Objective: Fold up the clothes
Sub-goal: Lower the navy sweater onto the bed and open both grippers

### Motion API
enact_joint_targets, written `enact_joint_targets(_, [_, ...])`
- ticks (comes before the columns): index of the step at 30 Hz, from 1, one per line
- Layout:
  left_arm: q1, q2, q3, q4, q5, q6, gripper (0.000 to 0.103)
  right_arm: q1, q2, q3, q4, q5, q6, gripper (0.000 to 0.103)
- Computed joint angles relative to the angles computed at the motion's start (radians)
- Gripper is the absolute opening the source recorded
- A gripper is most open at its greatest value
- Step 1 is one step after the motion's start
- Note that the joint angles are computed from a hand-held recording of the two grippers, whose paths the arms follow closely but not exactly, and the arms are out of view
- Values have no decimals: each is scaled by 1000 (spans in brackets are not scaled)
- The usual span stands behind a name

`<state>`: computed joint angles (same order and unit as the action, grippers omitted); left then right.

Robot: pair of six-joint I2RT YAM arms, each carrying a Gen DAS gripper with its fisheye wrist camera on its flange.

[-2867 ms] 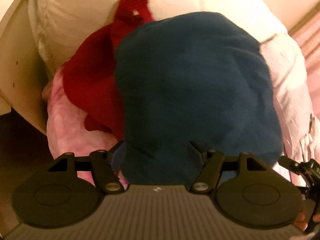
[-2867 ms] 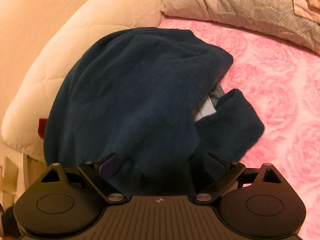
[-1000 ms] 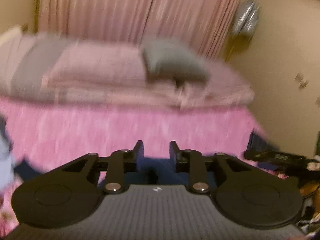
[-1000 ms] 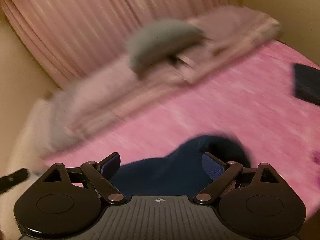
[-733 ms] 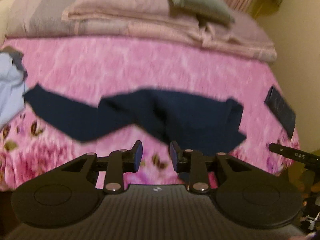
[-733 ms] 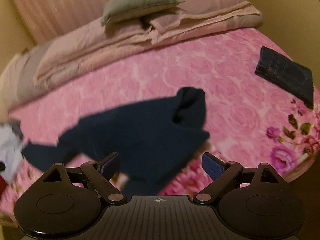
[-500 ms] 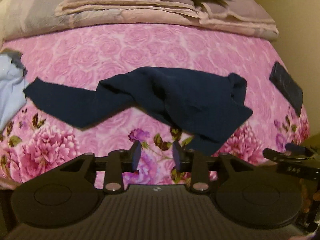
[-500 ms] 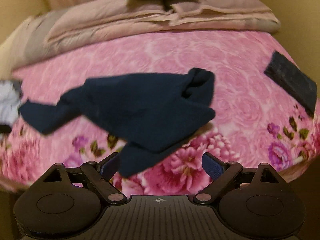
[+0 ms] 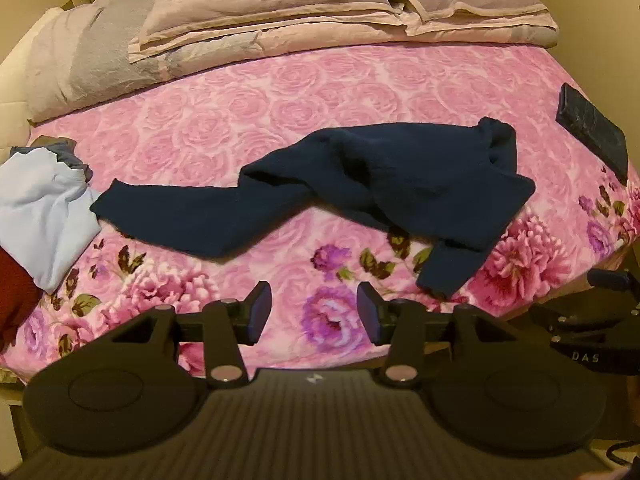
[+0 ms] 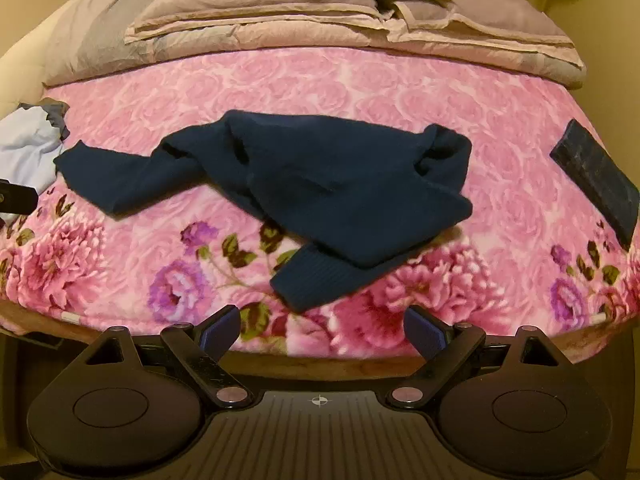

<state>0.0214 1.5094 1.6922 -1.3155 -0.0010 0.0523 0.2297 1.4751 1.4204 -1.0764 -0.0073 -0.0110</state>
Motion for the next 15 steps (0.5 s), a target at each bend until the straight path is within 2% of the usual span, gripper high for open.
enact_joint_targets(7, [66,-48,-49,6,45,91,44,93,-54,-50,-11,53,103,91])
enact_joint_targets(15, [94,-73,-93,3,80,151,44,129,-88,-68,-37,98,177,91])
